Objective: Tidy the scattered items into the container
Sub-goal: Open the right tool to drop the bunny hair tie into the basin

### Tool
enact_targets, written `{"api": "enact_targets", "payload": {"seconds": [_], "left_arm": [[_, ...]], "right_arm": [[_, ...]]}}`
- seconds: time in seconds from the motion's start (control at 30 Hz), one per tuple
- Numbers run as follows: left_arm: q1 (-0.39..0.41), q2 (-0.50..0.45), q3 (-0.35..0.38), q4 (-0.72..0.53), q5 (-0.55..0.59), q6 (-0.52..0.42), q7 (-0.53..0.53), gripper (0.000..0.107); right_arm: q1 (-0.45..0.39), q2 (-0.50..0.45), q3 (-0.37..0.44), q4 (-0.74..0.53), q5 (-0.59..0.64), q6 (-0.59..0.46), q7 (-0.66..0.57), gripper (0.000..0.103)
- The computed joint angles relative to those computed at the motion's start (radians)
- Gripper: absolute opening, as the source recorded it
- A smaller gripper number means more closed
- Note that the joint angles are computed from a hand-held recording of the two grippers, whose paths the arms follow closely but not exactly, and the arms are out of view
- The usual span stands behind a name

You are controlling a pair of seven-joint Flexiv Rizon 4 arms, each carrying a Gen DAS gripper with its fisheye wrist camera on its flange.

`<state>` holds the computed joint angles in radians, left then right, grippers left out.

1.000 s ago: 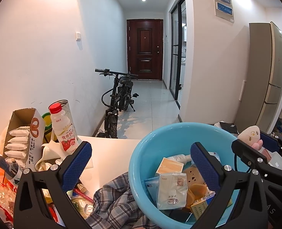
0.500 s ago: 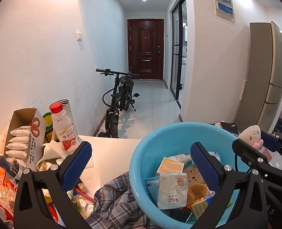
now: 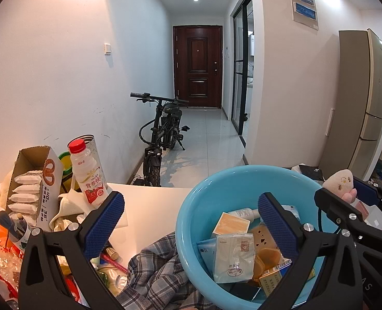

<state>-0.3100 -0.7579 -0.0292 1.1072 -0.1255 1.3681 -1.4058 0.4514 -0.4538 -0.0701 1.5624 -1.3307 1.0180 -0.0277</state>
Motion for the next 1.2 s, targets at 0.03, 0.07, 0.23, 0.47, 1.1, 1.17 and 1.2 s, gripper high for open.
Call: {"api": "enact_targets", "payload": {"seconds": [0.03, 0.07, 0.23, 0.47, 1.1, 1.17, 1.2], "left_arm": [[-0.002, 0.000, 0.003, 0.000, 0.001, -0.002, -0.003, 0.102], [-0.002, 0.001, 0.006, 0.000, 0.001, -0.003, -0.006, 0.102], [-0.003, 0.003, 0.010, 0.001, 0.008, -0.001, -0.013, 0.102], [-0.004, 0.004, 0.013, 0.001, 0.014, -0.007, -0.020, 0.102], [0.021, 0.011, -0.024, 0.010, -0.037, -0.019, 0.007, 0.102], [0.029, 0.012, -0.036, 0.013, -0.042, -0.018, 0.013, 0.102], [0.029, 0.012, -0.034, 0.013, -0.041, -0.019, 0.013, 0.102]], "right_arm": [[0.000, 0.000, 0.000, 0.000, 0.001, 0.000, 0.000, 0.044], [0.000, 0.000, 0.000, 0.000, 0.001, 0.000, 0.000, 0.044], [0.001, -0.002, 0.000, -0.003, 0.002, -0.001, -0.001, 0.044], [0.010, -0.010, 0.000, -0.014, 0.012, -0.021, -0.016, 0.044], [0.023, -0.014, 0.000, -0.031, -0.002, -0.092, 0.059, 0.103], [0.021, -0.014, 0.000, -0.031, 0.001, -0.083, 0.059, 0.103], [0.019, -0.011, -0.001, -0.026, 0.001, -0.080, 0.059, 0.103]]}}
